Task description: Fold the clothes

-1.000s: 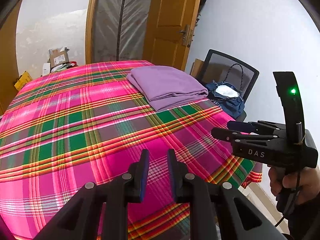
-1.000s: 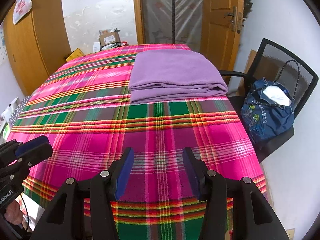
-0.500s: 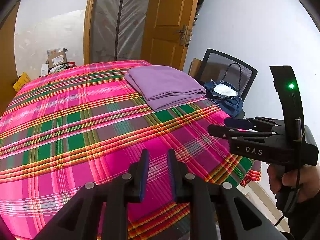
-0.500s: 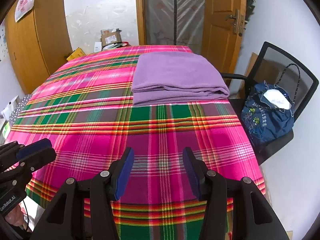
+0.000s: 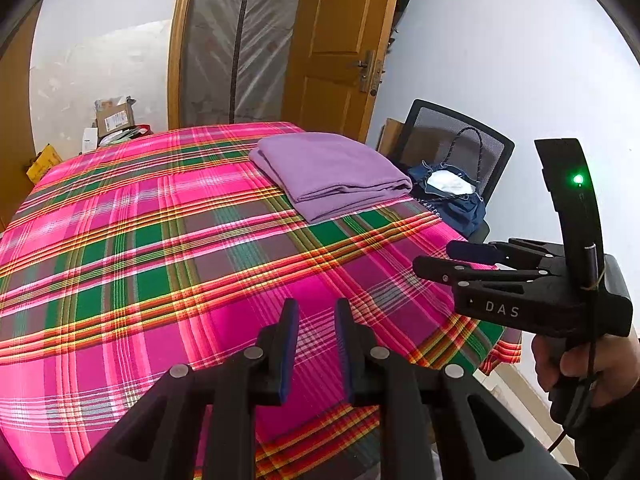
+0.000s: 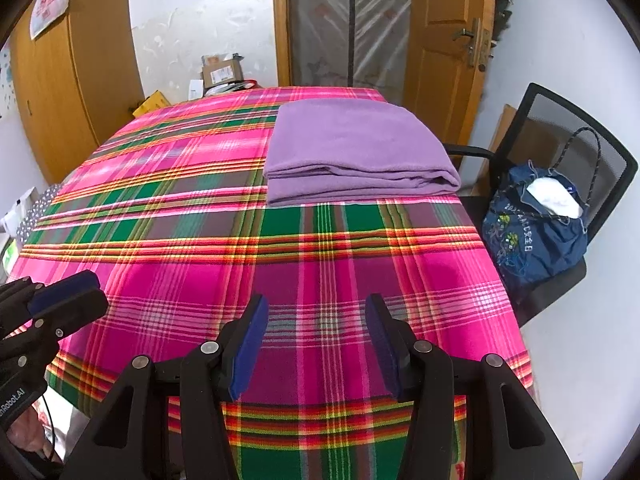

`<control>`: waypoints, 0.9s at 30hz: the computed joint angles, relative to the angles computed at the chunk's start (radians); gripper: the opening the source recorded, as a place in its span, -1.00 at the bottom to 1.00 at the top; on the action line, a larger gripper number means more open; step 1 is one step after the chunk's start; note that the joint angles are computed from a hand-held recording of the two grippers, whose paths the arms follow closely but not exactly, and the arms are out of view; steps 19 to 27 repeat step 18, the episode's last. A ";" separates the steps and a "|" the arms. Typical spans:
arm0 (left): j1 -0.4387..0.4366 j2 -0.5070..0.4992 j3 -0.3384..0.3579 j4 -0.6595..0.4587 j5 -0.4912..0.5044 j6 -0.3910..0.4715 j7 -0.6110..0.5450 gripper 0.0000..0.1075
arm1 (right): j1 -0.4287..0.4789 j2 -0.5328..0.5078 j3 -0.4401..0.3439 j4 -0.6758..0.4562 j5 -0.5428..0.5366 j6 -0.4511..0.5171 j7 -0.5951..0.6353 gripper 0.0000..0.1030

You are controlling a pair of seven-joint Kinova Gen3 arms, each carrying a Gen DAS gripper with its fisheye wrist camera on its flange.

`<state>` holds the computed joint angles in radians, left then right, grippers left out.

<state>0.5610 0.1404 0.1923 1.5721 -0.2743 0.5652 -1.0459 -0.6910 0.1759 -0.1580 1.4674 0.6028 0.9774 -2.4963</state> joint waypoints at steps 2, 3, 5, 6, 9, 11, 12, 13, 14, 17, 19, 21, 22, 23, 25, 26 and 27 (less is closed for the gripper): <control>0.000 0.000 0.001 -0.001 0.002 0.002 -0.002 -0.66 | 0.000 0.000 0.000 0.001 -0.001 0.000 -0.001 0.02; 0.001 0.001 0.001 -0.003 0.001 0.003 -0.002 -0.65 | 0.001 0.000 0.000 0.001 -0.002 0.001 0.000 0.02; 0.002 0.002 0.001 -0.005 0.000 0.006 -0.003 -0.66 | 0.003 -0.001 0.000 0.004 -0.005 0.000 0.000 0.02; 0.003 0.003 0.001 -0.007 0.000 0.008 -0.004 -0.66 | 0.004 -0.002 0.000 0.005 -0.006 0.000 0.000 0.02; 0.005 0.006 0.001 -0.012 0.000 0.012 -0.006 -0.66 | 0.008 -0.005 0.000 0.010 -0.009 -0.002 0.000 0.02; 0.007 0.006 0.001 -0.013 -0.001 0.013 -0.006 -0.66 | 0.011 -0.008 0.000 0.014 -0.011 -0.006 0.000 0.02; 0.008 0.006 0.000 -0.011 -0.002 0.010 -0.002 -0.65 | 0.012 -0.008 0.000 0.015 -0.011 -0.006 0.000 0.02; 0.010 0.004 -0.002 -0.008 -0.005 0.006 0.003 -0.65 | 0.013 -0.008 0.000 0.015 -0.011 -0.007 0.000 0.02; 0.011 0.003 -0.003 -0.006 -0.008 0.002 0.009 -0.65 | 0.014 -0.008 -0.001 0.015 -0.012 -0.007 0.000 0.02; 0.018 -0.004 -0.009 0.006 -0.033 -0.013 0.039 -0.65 | 0.015 -0.008 -0.001 0.016 -0.012 -0.008 0.001 0.02; 0.019 -0.005 -0.009 0.007 -0.039 -0.014 0.045 -0.66 | 0.015 -0.007 -0.001 0.016 -0.012 -0.008 0.001 0.02; 0.019 -0.005 -0.009 0.007 -0.039 -0.014 0.045 -0.66 | 0.015 -0.007 -0.001 0.016 -0.012 -0.008 0.001 0.02; 0.019 -0.005 -0.009 0.007 -0.039 -0.014 0.045 -0.66 | 0.015 -0.007 -0.001 0.016 -0.012 -0.008 0.001 0.02; 0.019 -0.005 -0.009 0.007 -0.039 -0.014 0.045 -0.66 | 0.015 -0.007 -0.001 0.016 -0.012 -0.008 0.001 0.02; 0.019 -0.005 -0.009 0.007 -0.039 -0.014 0.045 -0.66 | 0.015 -0.007 -0.001 0.016 -0.012 -0.008 0.001 0.02; 0.019 -0.005 -0.009 0.007 -0.039 -0.014 0.045 -0.66 | 0.015 -0.007 -0.001 0.016 -0.012 -0.008 0.001 0.02; 0.019 -0.005 -0.009 0.007 -0.039 -0.014 0.045 -0.66 | 0.015 -0.007 -0.001 0.016 -0.012 -0.008 0.001 0.02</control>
